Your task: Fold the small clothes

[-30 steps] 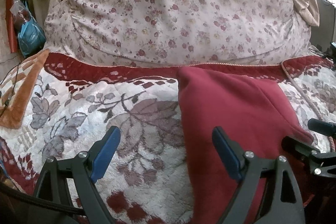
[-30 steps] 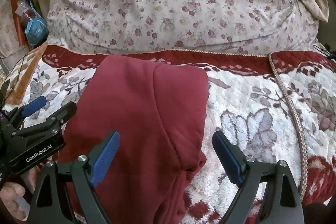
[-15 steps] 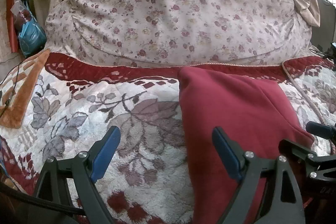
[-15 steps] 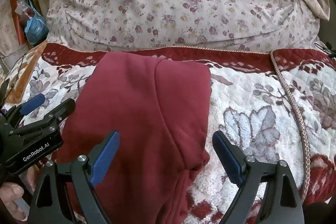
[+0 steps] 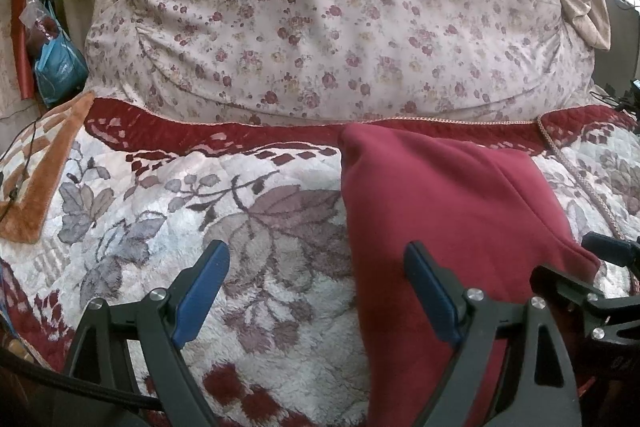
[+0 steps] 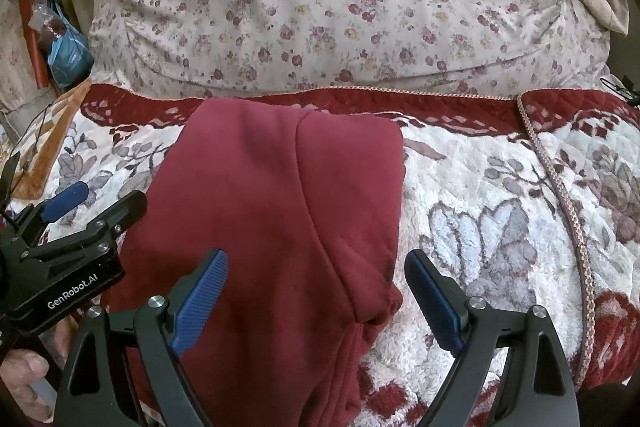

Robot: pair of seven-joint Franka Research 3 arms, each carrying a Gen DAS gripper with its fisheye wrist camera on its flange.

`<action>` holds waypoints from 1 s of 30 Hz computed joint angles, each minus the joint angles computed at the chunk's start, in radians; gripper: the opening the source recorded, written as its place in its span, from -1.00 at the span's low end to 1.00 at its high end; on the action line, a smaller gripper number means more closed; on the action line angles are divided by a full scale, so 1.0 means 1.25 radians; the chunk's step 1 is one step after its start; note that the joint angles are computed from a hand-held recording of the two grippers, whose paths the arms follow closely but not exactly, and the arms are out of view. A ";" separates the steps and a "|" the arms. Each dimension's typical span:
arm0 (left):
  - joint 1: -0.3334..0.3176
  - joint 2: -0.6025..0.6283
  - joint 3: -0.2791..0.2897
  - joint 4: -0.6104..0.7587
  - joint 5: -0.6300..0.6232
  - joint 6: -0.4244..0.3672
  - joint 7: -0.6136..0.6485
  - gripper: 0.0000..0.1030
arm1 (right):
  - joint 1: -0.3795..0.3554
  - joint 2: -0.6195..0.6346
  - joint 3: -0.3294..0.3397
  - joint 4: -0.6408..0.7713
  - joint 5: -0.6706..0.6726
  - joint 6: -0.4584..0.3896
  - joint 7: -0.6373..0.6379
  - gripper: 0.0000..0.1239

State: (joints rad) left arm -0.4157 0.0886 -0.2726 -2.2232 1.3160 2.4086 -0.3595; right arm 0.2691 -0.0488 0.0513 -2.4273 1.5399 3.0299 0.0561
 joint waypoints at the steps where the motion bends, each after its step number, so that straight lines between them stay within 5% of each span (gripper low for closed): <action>1: 0.000 0.000 0.000 0.000 -0.001 0.002 0.002 0.71 | 0.000 0.000 0.000 -0.001 -0.006 -0.001 0.006 0.50; 26: -0.003 0.002 0.001 0.003 0.004 -0.004 -0.002 0.71 | 0.002 0.006 0.001 -0.009 -0.043 -0.006 0.041 0.51; 30: 0.008 -0.011 0.006 -0.012 -0.004 0.033 -0.003 0.71 | -0.002 0.002 -0.004 -0.007 -0.042 -0.021 0.038 0.51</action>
